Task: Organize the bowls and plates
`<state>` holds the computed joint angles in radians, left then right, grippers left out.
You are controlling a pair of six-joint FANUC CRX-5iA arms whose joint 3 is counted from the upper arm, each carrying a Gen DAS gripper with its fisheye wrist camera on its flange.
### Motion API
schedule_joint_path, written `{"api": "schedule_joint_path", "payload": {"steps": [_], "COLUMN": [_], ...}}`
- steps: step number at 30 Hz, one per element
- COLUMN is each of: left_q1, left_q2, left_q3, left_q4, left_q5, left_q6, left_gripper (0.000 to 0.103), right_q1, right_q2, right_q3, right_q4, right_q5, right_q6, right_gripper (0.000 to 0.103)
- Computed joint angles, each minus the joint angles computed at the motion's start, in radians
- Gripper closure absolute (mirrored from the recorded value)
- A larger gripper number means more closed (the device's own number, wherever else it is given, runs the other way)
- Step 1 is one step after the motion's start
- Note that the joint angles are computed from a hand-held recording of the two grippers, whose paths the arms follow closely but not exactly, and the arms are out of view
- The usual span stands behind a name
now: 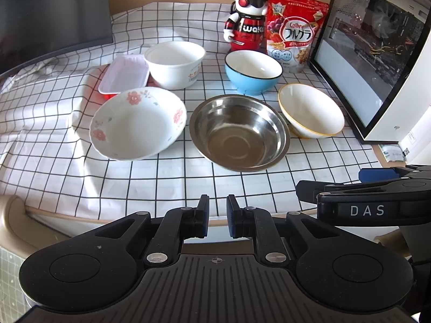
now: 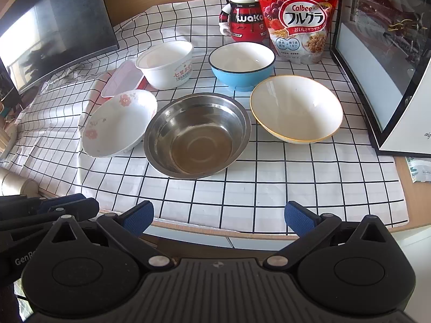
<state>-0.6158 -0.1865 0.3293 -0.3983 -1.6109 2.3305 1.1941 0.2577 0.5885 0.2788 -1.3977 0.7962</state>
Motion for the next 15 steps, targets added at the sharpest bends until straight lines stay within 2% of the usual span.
{"api": "schedule_joint_path", "payload": {"steps": [15], "left_q1": [-0.011], "left_q2": [-0.002], "left_q3": [0.010], "left_q4": [-0.019], "left_q5": [-0.018], "left_q6": [0.001], "left_gripper": [0.086], "right_q1": [0.007], "right_q2": [-0.005], "right_q3": [-0.011], "right_q4": [0.002], "right_q5": [0.011], "right_q6": [-0.004], "right_gripper": [0.000]}}
